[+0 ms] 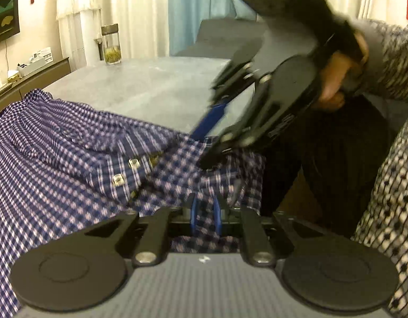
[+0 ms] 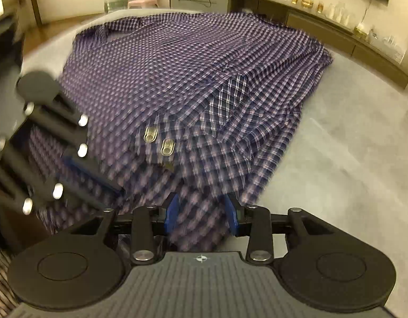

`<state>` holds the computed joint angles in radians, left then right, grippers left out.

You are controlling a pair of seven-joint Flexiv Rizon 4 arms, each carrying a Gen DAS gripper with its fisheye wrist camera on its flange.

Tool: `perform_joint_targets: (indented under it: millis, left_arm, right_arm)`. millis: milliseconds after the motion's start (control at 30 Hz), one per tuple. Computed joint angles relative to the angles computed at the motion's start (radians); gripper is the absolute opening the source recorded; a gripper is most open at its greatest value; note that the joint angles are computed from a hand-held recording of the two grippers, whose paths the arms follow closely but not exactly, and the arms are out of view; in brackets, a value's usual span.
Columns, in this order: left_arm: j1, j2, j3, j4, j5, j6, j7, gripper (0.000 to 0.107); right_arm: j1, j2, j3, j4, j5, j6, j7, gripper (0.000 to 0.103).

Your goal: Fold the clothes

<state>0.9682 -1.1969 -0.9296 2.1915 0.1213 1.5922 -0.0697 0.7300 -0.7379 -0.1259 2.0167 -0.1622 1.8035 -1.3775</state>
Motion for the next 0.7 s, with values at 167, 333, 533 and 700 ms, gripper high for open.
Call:
perform_joint_targets:
  millis: [167,333,533,700]
  left_arm:
    - [0.042,-0.015,-0.016,0.023,0.016,0.01,0.012,0.014]
    - [0.116,-0.067,-0.081,0.029,0.04,0.05,0.004,0.016]
    - [0.163,-0.099,-0.102,0.031,0.086,0.139,-0.088,0.017]
    - [0.164,-0.096,-0.089,0.036,0.168,0.219,-0.145,0.021]
  right_arm:
    - [0.148,0.075,-0.113,0.128,0.056,-0.015,0.018,0.043]
    - [0.184,0.096,-0.133,0.186,0.117,0.137,-0.03,0.043]
    - [0.096,0.112,-0.025,0.154,0.137,0.023,-0.016,0.052]
    - [0.135,0.163,-0.069,0.195,0.072,0.006,-0.013,0.052]
